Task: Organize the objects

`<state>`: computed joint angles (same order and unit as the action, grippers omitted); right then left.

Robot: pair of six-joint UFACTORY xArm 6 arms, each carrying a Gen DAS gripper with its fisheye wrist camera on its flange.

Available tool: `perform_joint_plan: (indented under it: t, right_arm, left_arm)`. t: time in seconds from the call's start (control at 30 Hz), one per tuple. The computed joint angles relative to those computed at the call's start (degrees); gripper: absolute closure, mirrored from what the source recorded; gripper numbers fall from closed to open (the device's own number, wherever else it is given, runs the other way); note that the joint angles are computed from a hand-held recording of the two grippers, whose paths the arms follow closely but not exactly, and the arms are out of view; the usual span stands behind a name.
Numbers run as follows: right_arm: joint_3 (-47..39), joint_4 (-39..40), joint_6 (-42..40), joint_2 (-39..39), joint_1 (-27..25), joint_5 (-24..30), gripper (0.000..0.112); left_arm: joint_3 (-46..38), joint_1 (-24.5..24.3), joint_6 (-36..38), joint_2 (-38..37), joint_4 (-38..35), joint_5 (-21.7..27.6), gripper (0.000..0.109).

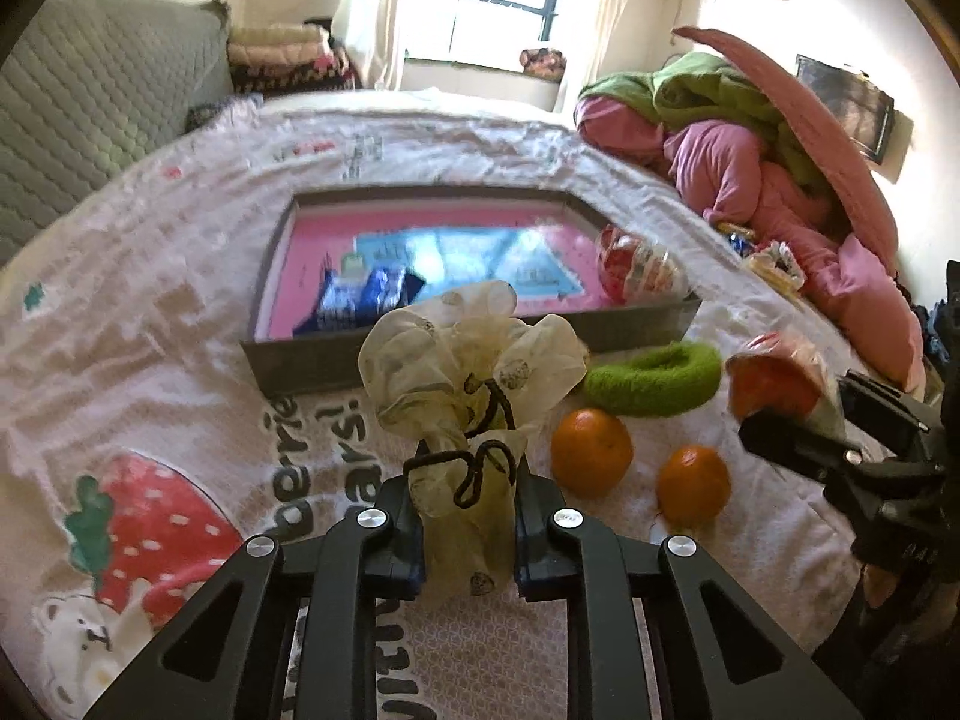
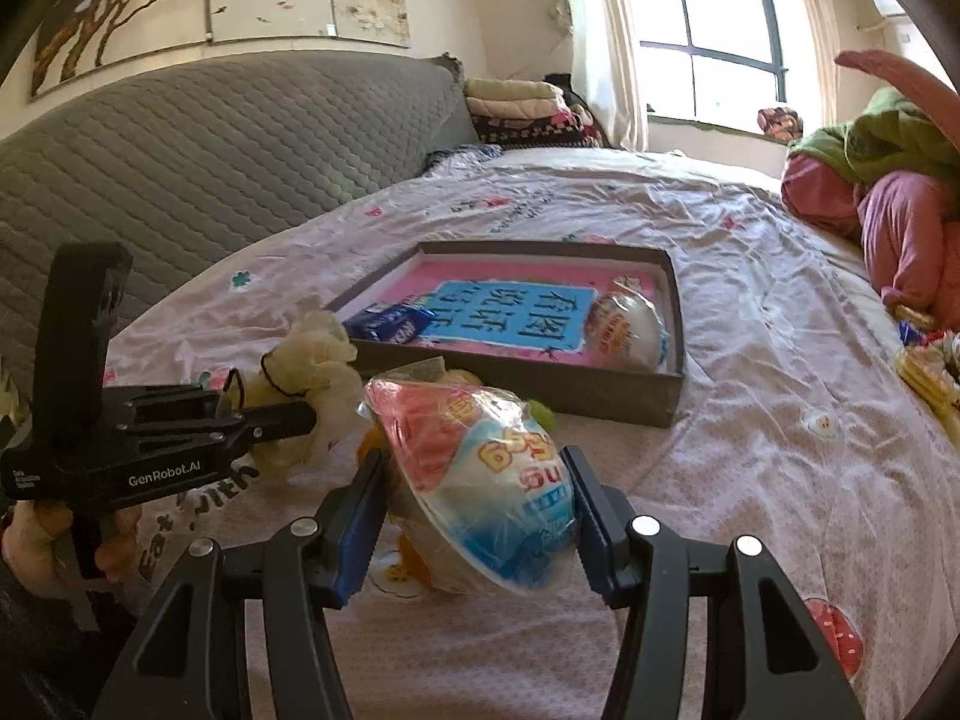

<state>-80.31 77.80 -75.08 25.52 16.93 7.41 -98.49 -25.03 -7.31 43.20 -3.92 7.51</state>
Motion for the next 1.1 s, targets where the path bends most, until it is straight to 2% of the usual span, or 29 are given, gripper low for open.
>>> perform_joint_plan:
  t: [0.1,0.5,0.6,0.93,1.1]
  right_arm:
    - [0.1,3.1,-3.3,-0.5,0.5,-0.3,0.056]
    - [-1.2,11.7,-11.5,-0.7,0.9,-0.9,0.056]
    - [-1.4,11.4,-11.2,-0.5,1.0,-1.4,0.056]
    - [-3.3,13.4,-13.0,0.2,1.2,-1.0,0.056]
    - [-5.1,7.6,-7.5,2.1,1.6,-1.6,0.056]
  left_arm:
    - [1.7,0.5,-5.1,-1.2,6.2,-2.4,0.088]
    - [3.4,0.4,-7.0,-2.2,8.5,-5.1,0.088]
    - [3.6,1.1,-13.2,-2.4,15.2,-6.0,0.088]
    - [2.8,1.4,-15.2,-2.1,16.8,-6.1,0.088]
    - [0.3,1.3,-15.5,-0.7,16.7,-4.5,0.088]
